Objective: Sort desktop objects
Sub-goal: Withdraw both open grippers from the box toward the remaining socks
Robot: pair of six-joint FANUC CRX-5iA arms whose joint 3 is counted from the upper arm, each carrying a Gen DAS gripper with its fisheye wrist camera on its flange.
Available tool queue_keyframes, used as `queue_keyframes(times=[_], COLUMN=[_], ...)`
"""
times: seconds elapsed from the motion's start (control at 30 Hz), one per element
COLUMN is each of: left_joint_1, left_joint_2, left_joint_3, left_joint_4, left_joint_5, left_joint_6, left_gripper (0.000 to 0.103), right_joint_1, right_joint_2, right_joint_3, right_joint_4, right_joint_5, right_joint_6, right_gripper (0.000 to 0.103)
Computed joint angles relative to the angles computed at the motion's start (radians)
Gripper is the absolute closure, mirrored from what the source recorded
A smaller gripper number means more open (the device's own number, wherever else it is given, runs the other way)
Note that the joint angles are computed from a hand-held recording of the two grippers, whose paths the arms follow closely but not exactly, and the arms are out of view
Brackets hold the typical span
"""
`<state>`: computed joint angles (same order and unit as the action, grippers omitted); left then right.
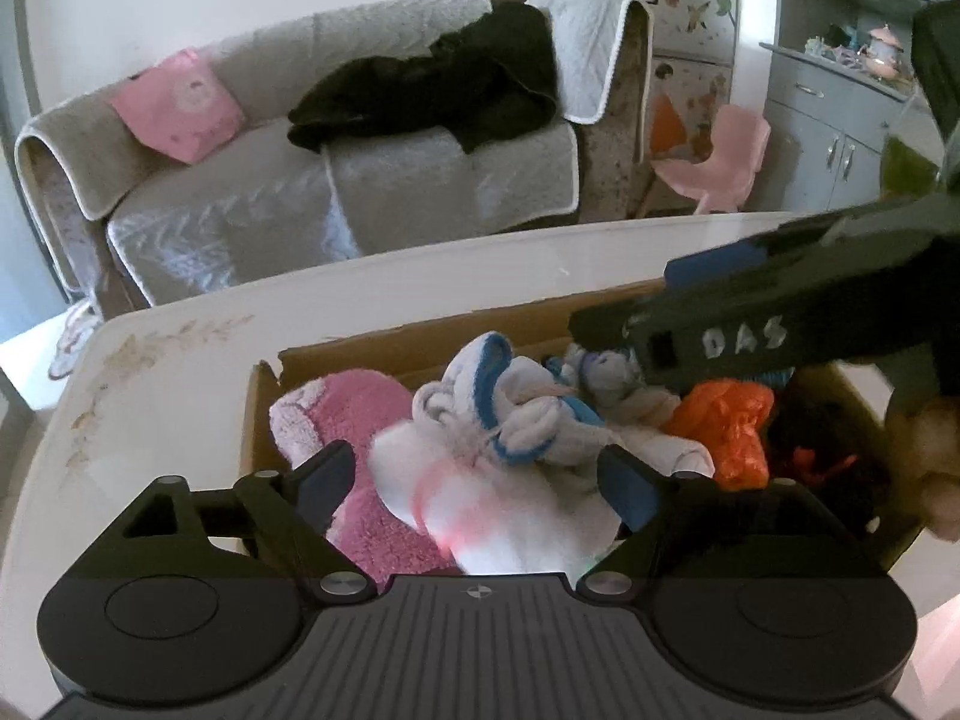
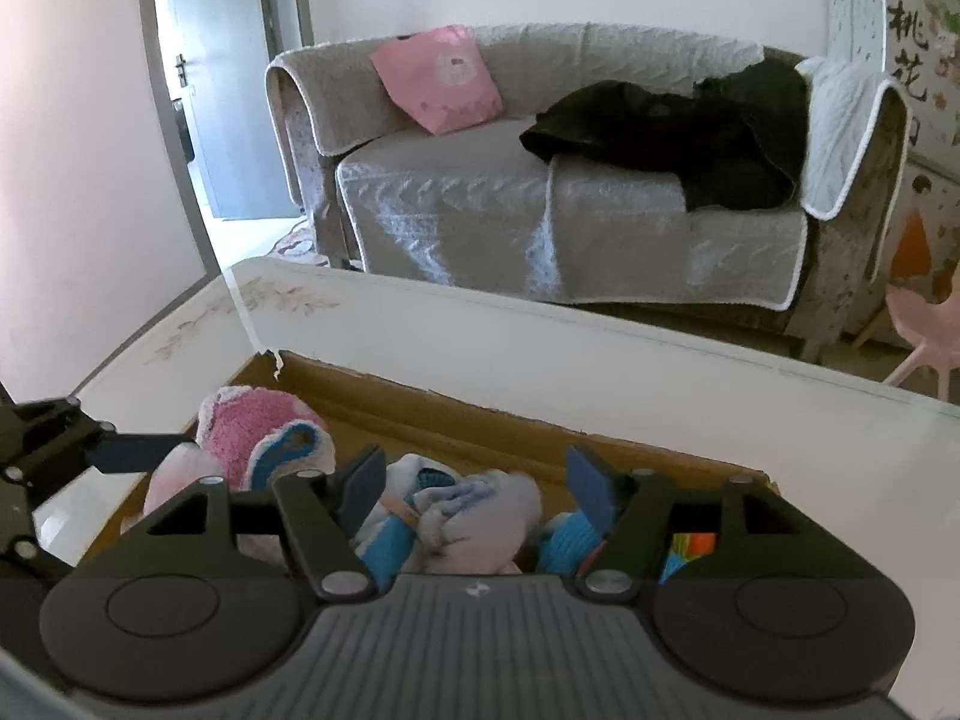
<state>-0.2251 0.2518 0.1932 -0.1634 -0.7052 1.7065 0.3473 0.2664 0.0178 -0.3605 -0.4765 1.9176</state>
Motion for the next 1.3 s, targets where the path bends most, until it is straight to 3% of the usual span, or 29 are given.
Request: queue_keyframes(times=[0.43, 0.5, 0.73, 0.9, 1.1, 1.3], left_joint_1=[0.026, 0.03, -0.013, -0.027, -0.006, -0.025], left_joint_2=[-0.139, -0.178, -0.313, -0.35, -0.428, -0.472], left_joint_3=[-0.144, -0.184, -0.332, -0.388, -0.483, -0.489], left_joint_4=[0.062, 0.088, 0.093, 0.132, 0.228, 0.145], left_joint_5=[0.07, 0.088, 0.147, 0.123, 0.115, 0.062], left_joint_6=[-0.012, -0.038, -0.049, -0.068, -0.109, -0.041], left_gripper=[0.015, 0.015, 0.009, 0.009, 0.008, 0.007], right_joint_1=[-0.097, -0.141, -0.244, -0.216, -0.188, -0.155], right_joint_2=[-0.152, -0.2, -0.306, -0.276, -0.162, -0.073], right_joint_3=[-0.087, -0.124, -0.255, -0.29, -0.212, -0.144], right_joint_4=[-0.278, -0.379, -0.555, -0.555, -0.536, -0.484], right_joint_5=[-0.019, -0.056, -0.173, -0.174, -0.18, -0.166], right_joint_6=[0.234, 0.341, 0.596, 0.773, 0.868, 0.88], right_gripper=[0.035, 0.031, 0.028, 0.027, 0.026, 0.024])
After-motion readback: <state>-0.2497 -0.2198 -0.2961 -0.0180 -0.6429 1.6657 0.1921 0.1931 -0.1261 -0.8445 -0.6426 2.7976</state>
